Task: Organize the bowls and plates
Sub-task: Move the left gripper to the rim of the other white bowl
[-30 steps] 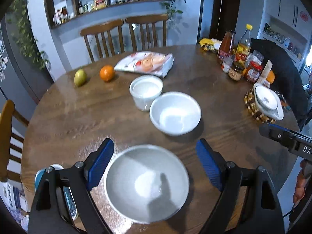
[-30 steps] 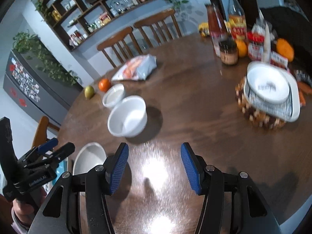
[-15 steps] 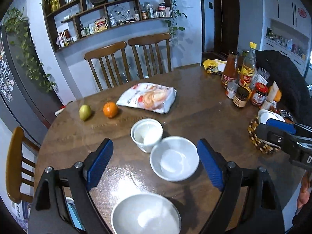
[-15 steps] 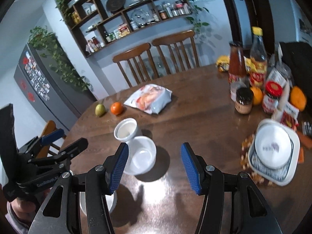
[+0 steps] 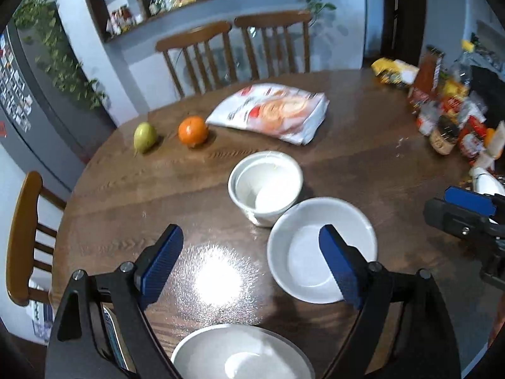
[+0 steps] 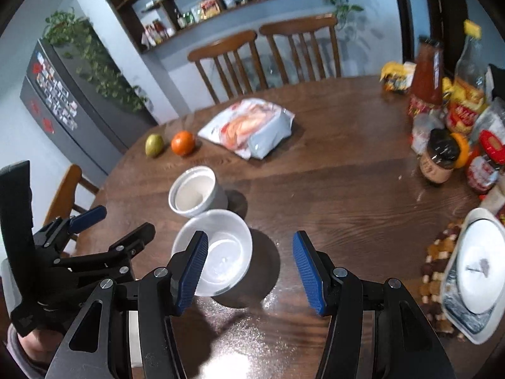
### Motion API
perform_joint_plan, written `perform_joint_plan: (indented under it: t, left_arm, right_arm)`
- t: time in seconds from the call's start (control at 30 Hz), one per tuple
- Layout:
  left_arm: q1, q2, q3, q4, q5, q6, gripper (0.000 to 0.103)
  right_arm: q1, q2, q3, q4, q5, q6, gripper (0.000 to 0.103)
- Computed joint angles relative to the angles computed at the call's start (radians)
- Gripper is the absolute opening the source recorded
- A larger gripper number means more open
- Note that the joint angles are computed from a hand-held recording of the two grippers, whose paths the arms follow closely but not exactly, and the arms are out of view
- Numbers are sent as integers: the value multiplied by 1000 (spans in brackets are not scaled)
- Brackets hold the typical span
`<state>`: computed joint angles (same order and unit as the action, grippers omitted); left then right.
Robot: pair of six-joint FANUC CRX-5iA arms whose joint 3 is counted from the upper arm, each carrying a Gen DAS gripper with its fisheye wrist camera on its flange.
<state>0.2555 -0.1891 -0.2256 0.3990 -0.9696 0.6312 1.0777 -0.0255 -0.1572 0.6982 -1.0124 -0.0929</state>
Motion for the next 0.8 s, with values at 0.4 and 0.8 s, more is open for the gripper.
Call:
perform_joint_plan:
  t: [0.4, 0.8]
  left_arm:
    - [-60, 103, 65, -186, -38, 148, 87]
    - [-90, 122, 60, -214, -51, 144, 70]
  right_arm:
    - [-85, 57, -7, -192, 156, 123, 57]
    - [-99, 73, -11, -246, 202, 141, 57]
